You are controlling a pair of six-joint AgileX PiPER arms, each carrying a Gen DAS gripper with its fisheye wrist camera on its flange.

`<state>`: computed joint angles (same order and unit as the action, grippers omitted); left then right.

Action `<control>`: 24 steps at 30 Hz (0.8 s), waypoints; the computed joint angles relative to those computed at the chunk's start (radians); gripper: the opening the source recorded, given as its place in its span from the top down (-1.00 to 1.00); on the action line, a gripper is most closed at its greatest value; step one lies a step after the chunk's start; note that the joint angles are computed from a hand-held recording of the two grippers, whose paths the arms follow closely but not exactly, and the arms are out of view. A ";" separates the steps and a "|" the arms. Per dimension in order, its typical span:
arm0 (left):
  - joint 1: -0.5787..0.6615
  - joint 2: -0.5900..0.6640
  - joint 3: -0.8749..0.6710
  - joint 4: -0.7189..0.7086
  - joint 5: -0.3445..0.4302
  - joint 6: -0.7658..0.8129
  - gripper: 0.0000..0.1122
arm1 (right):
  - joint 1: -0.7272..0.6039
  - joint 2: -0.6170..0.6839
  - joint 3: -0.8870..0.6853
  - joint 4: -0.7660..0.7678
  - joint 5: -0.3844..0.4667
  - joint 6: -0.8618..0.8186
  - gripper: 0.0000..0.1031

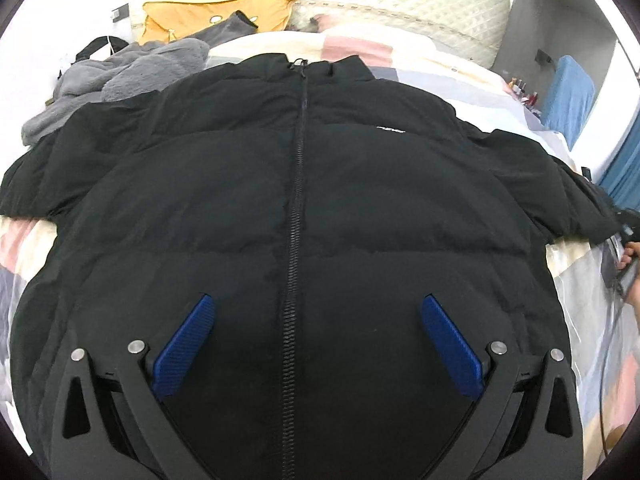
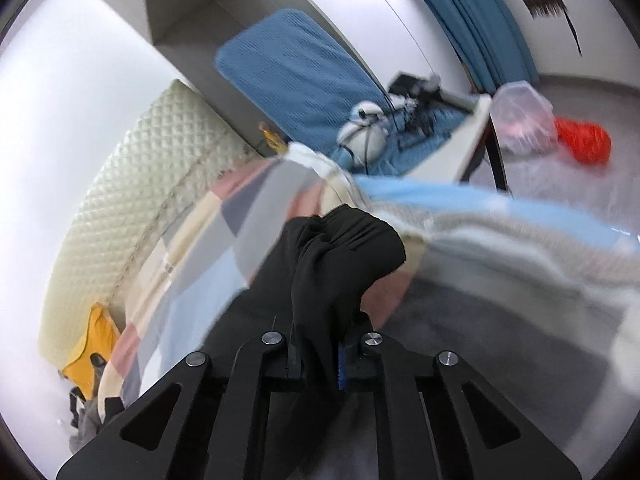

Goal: Fold large clothes
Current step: 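Lift the gripped sleeve with the right tool and carry it across the jacket front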

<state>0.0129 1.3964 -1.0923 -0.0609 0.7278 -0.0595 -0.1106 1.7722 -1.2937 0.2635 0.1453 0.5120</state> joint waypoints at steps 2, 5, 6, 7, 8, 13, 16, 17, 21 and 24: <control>0.021 0.002 -0.024 -0.028 0.044 0.034 -0.83 | 0.000 -0.052 0.001 -0.119 0.021 0.114 0.88; 0.136 0.034 -0.110 -0.188 0.189 0.168 -0.83 | 0.011 -0.127 -0.003 -0.210 0.063 0.182 0.89; 0.163 0.032 -0.124 -0.206 0.214 0.180 -0.83 | 0.018 -0.148 -0.012 -0.239 0.081 0.204 0.89; 0.194 0.022 -0.141 -0.209 0.239 0.185 -0.83 | 0.022 -0.162 -0.020 -0.256 0.095 0.213 0.90; 0.211 0.012 -0.151 -0.203 0.255 0.187 -0.83 | 0.037 -0.191 -0.038 -0.312 0.125 0.260 0.90; 0.333 -0.067 -0.183 -0.223 0.329 0.262 -0.83 | 0.129 -0.240 -0.192 -0.498 0.288 0.381 0.90; 0.395 -0.103 -0.173 -0.260 0.348 0.340 -0.83 | 0.208 -0.248 -0.297 -0.592 0.382 0.437 0.90; 0.418 -0.112 -0.171 -0.277 0.356 0.367 -0.83 | 0.247 -0.245 -0.345 -0.632 0.424 0.461 0.90; 0.501 -0.146 -0.162 -0.331 0.369 0.489 -0.83 | 0.413 -0.191 -0.575 -0.770 0.605 0.486 0.90; 0.563 -0.171 -0.146 -0.392 0.375 0.601 -0.83 | 0.551 -0.118 -0.754 -0.857 0.709 0.502 0.90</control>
<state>0.5758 1.2255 -1.2385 -0.4531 1.1025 0.5419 0.4408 1.6539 -2.0476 -0.5938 0.8540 1.0138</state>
